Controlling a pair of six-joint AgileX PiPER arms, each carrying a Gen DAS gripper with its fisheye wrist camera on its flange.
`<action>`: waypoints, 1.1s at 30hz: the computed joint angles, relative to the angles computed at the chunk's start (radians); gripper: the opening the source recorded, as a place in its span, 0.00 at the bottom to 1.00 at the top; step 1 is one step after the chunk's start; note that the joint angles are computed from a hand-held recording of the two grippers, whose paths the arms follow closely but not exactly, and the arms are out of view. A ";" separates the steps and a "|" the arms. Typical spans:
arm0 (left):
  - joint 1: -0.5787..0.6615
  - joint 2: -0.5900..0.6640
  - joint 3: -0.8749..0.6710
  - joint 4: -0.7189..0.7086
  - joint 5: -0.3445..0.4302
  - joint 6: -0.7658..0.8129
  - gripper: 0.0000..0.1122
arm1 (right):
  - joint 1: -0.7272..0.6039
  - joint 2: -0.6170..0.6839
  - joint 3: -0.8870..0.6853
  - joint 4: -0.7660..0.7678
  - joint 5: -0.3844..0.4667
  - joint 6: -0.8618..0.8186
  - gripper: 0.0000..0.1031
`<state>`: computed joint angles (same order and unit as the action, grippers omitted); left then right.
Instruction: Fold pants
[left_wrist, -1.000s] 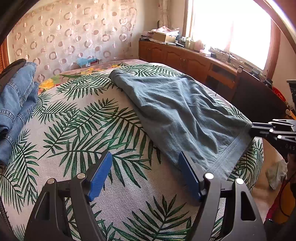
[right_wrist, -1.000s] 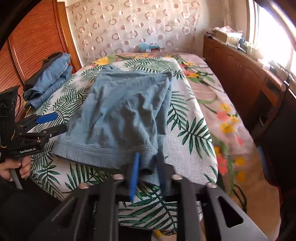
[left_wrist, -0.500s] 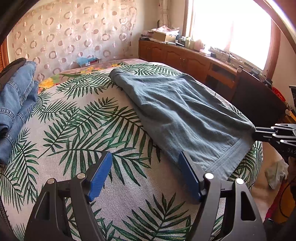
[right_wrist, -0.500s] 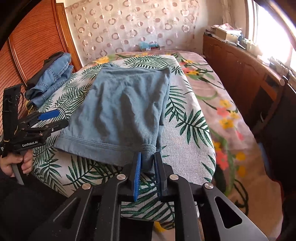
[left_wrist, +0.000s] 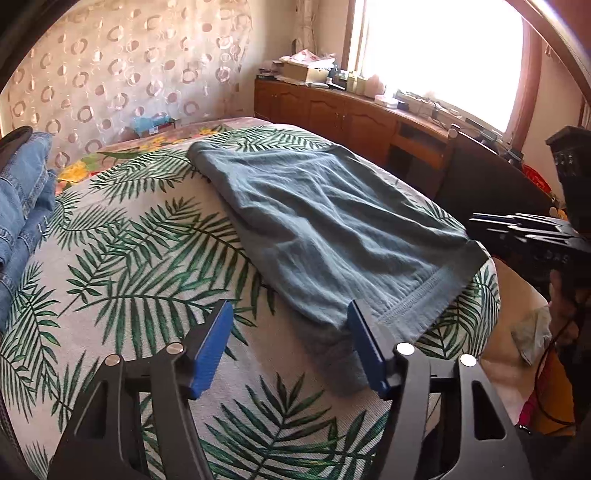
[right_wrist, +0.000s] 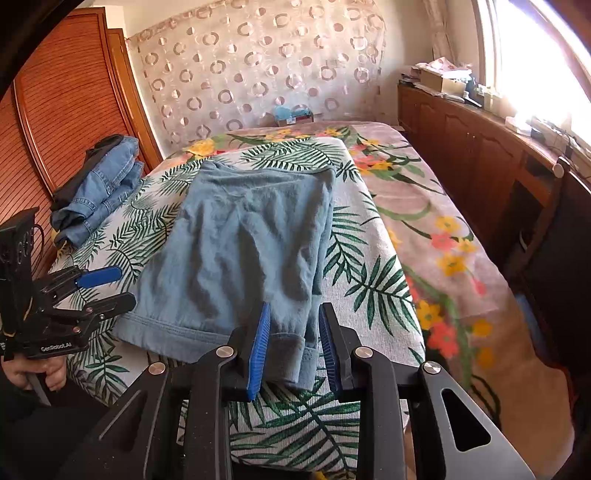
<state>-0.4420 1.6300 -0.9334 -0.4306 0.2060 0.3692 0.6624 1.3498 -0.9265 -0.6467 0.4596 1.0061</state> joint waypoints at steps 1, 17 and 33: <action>-0.001 0.004 -0.002 -0.012 0.004 0.011 0.58 | 0.000 0.009 0.001 -0.003 -0.003 0.005 0.27; -0.032 -0.001 0.001 0.100 0.056 -0.097 0.39 | -0.050 0.037 -0.016 0.143 -0.013 -0.158 0.33; -0.033 -0.026 0.011 0.082 0.087 -0.092 0.48 | -0.075 0.047 0.000 0.217 -0.044 -0.231 0.38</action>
<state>-0.4747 1.6045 -0.9227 -0.3483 0.2929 0.2775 0.5873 1.3971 -0.9267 -0.4292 0.4154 0.7753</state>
